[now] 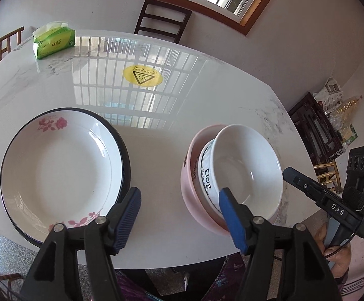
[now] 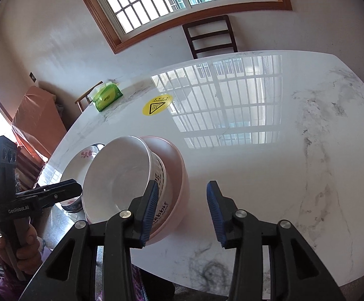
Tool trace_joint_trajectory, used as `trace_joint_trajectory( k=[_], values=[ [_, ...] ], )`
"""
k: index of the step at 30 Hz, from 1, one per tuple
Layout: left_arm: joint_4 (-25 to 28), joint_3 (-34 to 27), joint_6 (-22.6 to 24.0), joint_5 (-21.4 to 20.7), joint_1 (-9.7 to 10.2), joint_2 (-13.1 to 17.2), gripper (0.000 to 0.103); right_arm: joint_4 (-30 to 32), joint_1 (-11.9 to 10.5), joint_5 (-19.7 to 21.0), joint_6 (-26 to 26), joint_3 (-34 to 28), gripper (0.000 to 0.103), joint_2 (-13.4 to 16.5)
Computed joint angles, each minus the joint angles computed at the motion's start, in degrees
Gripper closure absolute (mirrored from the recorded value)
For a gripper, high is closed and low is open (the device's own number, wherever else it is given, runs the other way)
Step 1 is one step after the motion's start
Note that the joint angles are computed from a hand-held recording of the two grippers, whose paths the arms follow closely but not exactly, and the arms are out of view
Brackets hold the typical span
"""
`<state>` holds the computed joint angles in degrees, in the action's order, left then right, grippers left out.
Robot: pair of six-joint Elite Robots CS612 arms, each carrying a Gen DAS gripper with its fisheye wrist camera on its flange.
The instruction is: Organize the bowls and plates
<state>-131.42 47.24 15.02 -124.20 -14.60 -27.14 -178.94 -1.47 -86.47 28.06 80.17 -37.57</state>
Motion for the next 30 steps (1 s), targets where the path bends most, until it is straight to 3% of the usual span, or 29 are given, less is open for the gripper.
trace_joint_trajectory(
  k=[5, 13, 18, 23, 27, 30],
  values=[
    [6.87, -5.16, -1.30, -5.66, 1.11, 2.56, 0.037, -0.74, -0.63, 2.07, 1.97, 0.52, 0.064, 0.36],
    [14.55, -9.86, -0.12, -4.28, 0.80, 4.60, 0.037, 0.60, -0.66, 4.05, 3.20, -0.20, 0.064, 1.09],
    [15.38, -10.90, -1.11, -1.91, 0.46, 4.95, 0.037, 2.95, -0.40, 3.07, 2.75, -0.93, 0.063, 1.31],
    [10.45, -7.51, -1.72, 1.10, -0.26, 3.20, 0.037, 4.82, -0.51, 2.79, 3.28, -1.36, 0.052, 1.48],
    [12.83, -9.08, -4.41, 0.83, -0.29, 4.03, 0.037, 6.04, -0.59, 2.59, 3.84, -1.54, 0.045, 1.53],
    [11.74, -8.35, -5.76, 1.38, -0.40, 3.73, 0.037, 7.08, -0.94, 3.31, 4.69, -1.68, 0.038, 1.60]
  ],
)
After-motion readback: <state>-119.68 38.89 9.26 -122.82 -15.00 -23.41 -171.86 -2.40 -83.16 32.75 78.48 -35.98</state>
